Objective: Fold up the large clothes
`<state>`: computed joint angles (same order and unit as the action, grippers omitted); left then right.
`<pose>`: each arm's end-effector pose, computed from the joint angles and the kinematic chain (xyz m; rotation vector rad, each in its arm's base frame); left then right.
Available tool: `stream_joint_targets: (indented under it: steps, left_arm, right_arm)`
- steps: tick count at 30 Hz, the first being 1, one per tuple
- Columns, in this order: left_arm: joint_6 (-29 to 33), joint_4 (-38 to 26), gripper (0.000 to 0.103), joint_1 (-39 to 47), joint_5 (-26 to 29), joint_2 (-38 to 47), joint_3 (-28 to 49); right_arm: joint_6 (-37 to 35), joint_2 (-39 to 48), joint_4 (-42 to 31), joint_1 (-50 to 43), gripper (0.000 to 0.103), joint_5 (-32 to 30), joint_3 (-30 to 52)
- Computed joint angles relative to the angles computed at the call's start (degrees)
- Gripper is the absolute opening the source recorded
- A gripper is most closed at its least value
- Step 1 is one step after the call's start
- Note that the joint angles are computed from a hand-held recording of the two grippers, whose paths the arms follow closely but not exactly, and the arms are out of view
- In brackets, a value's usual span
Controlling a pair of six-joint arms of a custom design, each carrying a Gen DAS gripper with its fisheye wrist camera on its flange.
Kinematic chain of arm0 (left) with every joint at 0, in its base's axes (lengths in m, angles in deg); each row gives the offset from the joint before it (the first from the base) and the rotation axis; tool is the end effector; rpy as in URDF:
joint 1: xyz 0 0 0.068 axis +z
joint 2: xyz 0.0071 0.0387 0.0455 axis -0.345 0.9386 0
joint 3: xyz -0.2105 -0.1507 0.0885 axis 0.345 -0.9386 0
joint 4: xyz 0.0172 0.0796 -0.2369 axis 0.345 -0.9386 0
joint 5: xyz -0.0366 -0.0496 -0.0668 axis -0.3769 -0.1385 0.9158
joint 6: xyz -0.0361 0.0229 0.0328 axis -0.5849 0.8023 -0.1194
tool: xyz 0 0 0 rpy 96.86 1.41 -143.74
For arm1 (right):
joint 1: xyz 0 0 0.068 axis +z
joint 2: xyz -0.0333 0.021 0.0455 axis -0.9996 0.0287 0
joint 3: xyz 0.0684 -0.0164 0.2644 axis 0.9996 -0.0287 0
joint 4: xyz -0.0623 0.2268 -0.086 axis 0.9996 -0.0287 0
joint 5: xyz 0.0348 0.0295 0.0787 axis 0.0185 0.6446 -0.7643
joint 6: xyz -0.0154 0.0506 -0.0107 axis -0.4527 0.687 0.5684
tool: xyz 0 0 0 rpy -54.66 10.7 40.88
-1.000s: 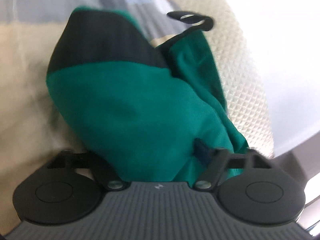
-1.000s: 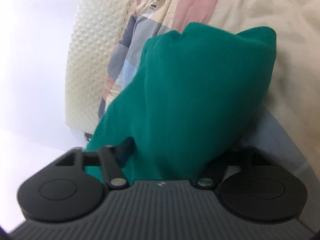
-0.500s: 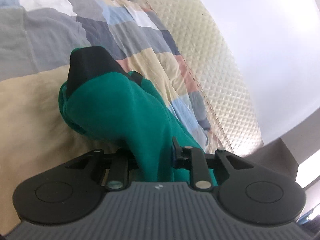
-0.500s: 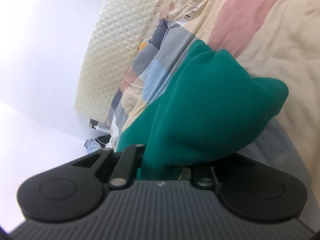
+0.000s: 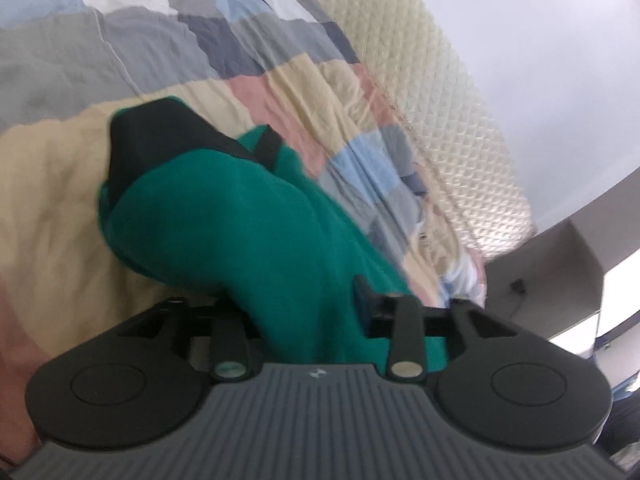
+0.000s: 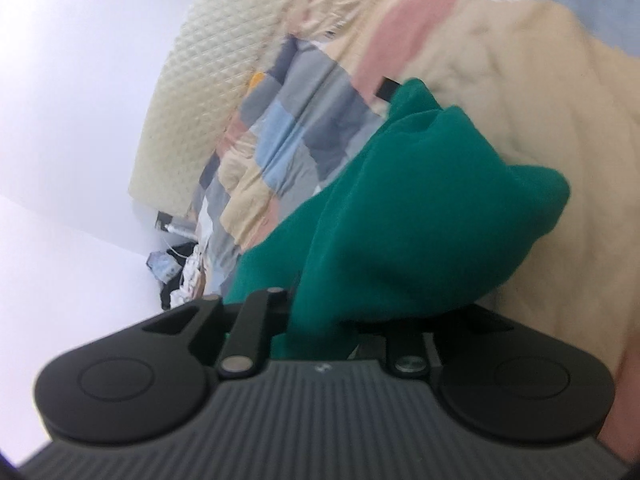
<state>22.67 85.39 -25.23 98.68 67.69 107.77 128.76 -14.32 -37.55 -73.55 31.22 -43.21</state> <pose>0.2815 -0.0407 0.1705 -0.4995 2.1572 -0.9940 0.1884 0.0477 0.1336 1.0869 1.8598 0.8915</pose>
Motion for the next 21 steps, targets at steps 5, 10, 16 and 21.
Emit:
stream_joint_targets:
  steps: [5,10,16,21]
  left_arm:
    - [-2.2,5.2,0.063,-0.5,1.3,4.2,4.1]
    - [-3.7,7.0,0.066,-1.7,1.5,10.0,12.6]
    - [-1.1,6.4,0.070,-3.8,0.5,22.0,27.7]
    - [2.6,6.3,0.072,-4.6,0.8,34.2,41.6]
  right_arm:
    - [0.1,1.2,9.5,-1.9,0.045,-2.5,-1.7]
    - [-0.5,7.4,14.7,-6.4,0.047,-5.2,3.1]
    - [-4.5,14.1,10.9,-13.2,0.047,-9.6,13.7]
    - [-12.1,24.3,6.1,-17.1,0.048,-11.6,26.0]
